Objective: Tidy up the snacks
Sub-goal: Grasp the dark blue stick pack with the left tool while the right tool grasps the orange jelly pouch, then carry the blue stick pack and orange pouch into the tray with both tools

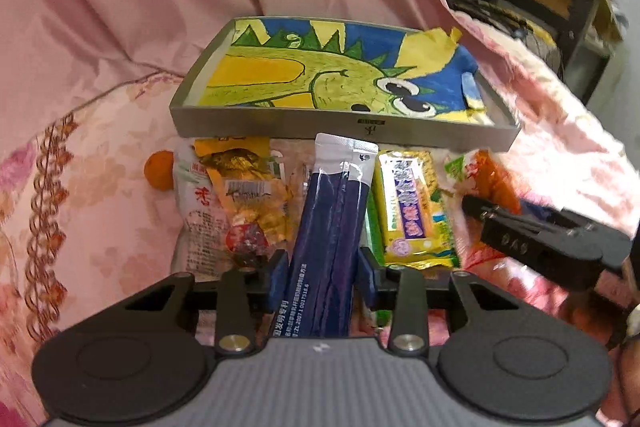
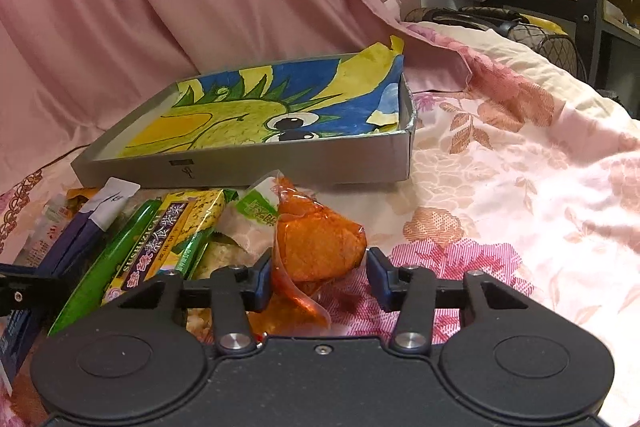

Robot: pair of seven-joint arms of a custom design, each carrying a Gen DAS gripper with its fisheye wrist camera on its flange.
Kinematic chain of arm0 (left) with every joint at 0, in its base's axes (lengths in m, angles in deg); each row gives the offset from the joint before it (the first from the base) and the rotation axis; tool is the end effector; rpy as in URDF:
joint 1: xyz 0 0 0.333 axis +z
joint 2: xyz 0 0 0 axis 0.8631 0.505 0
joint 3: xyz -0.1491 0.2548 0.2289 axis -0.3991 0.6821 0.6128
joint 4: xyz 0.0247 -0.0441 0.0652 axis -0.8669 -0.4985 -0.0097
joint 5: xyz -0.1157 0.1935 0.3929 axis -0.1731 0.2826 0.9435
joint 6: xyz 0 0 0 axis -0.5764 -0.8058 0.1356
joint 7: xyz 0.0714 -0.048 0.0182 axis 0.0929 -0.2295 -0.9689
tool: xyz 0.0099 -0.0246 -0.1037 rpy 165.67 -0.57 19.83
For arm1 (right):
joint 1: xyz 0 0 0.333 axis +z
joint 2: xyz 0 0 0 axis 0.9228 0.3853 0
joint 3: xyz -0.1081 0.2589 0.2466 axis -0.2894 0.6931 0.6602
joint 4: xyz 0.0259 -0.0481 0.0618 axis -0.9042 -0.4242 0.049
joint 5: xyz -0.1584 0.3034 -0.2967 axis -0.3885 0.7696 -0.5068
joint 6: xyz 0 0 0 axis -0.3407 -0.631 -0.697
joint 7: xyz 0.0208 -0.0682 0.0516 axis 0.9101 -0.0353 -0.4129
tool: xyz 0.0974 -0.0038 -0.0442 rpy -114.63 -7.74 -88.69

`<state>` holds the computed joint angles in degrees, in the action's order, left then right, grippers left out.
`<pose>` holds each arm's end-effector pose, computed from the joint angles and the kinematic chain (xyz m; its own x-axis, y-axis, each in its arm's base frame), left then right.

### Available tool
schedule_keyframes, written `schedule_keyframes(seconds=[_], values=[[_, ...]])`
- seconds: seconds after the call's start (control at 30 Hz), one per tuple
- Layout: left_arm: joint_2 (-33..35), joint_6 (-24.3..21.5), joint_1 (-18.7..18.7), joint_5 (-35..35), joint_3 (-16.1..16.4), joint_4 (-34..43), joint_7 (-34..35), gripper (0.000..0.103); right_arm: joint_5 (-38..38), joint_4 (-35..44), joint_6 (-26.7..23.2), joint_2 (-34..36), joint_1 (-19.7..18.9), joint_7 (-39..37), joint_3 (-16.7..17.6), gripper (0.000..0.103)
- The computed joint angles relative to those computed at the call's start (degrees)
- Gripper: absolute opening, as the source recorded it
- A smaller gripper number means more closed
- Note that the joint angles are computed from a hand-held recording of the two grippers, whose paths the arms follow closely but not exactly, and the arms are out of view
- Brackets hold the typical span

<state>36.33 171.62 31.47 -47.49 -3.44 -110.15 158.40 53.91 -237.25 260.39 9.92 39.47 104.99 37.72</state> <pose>0.4462 -0.2583 0.4801 -0.4948 -0.8594 0.1288 -0.7118 0.3157 -0.6275 0.3843 0.0910 0.4208 -0.3723 -0.9165 -0.1462 -0.5508 0.3450 -0.7600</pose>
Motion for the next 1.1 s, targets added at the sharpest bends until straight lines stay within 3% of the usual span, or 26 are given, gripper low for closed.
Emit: schedule_keyframes(seconds=[0.4,0.6,0.87,1.1], values=[[-3.2,-0.6,-2.7,-3.3,2.1,-2.4,-0.6,0.036,1.3,-1.5,0.2,-4.3,5.7,-1.3,-2.8,0.048],[-4.3,0.5,-6.2,-9.6,4.9,-2.2,3.3,0.036,2.1,-1.8,2.1,-5.7,4.8,-1.4,-1.4,0.048],[1.6,6.5,-9.7,-17.0,6.8,4.5,8.4,0.036,5.5,-1.0,10.5,-6.4,-4.4,-3.3,5.7,0.048],[12.7,7.0,-6.7,-22.5,3.4,17.0,10.6,0.036,9.8,2.6,21.2,0.2,-17.0,-8.2,12.0,0.048]])
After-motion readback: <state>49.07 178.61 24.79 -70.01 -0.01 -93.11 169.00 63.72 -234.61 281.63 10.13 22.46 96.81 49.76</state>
